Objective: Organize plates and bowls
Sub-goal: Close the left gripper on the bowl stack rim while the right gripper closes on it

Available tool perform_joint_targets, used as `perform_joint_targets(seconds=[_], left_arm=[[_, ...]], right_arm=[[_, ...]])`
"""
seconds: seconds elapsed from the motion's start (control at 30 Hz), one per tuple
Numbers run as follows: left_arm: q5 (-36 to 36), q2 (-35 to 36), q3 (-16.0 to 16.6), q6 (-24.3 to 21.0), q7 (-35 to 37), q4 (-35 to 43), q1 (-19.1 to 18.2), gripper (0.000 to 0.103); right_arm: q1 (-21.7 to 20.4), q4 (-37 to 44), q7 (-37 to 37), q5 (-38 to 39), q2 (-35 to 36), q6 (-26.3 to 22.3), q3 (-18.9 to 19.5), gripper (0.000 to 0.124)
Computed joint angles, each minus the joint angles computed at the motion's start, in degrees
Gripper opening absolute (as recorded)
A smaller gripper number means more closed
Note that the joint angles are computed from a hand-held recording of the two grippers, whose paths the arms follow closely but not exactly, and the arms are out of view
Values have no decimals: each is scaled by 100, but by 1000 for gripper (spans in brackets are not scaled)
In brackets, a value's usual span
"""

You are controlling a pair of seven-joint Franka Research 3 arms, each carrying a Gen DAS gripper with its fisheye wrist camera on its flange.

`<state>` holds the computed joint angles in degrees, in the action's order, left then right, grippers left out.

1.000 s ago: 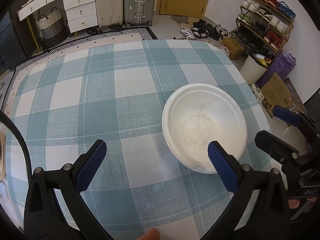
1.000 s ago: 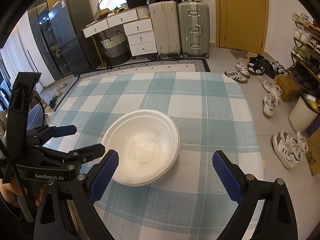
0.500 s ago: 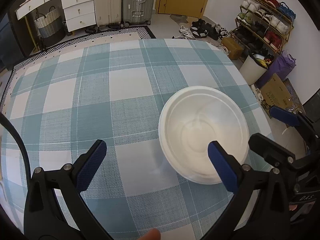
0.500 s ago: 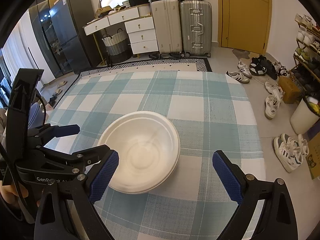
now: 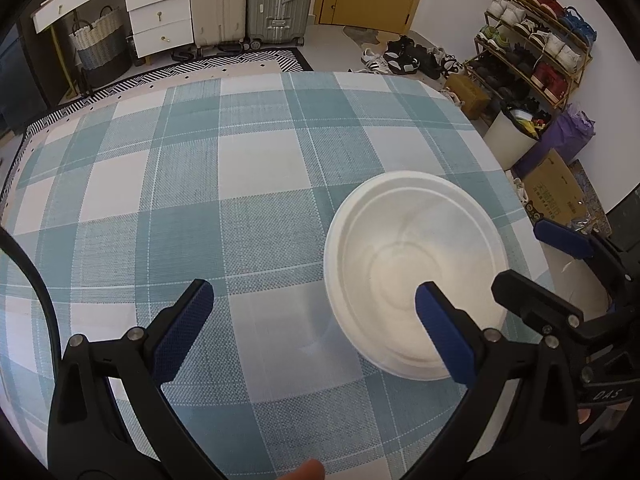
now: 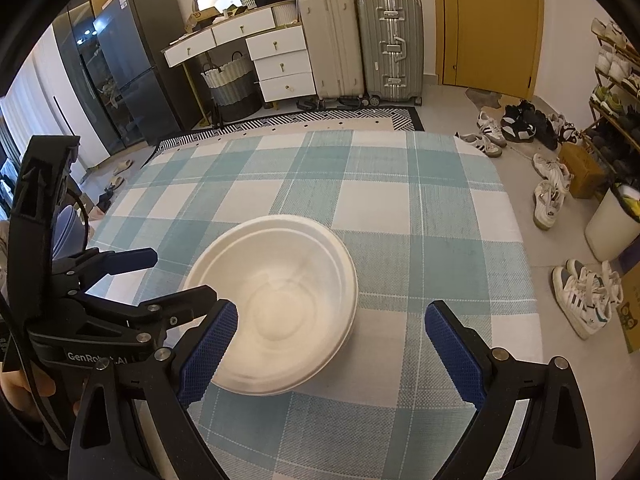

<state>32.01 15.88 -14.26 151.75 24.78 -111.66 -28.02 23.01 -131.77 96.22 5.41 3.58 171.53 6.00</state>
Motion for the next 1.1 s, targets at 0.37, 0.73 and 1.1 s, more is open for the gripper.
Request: perform_joint_targets(seconds=[0.37, 0.73, 1.1], left_arm=[[-155, 218, -2, -41, 199, 138, -5, 92], [-457, 450, -38, -197, 528, 356, -3, 60], [-627, 641, -48, -205, 735, 556, -73, 26]], right_arm=[[-30, 124, -306, 380, 224, -48, 29, 96], [-127, 317, -1063, 1280, 451, -287, 179, 69], [-268, 520, -1948, 2386, 648, -552, 415, 37]])
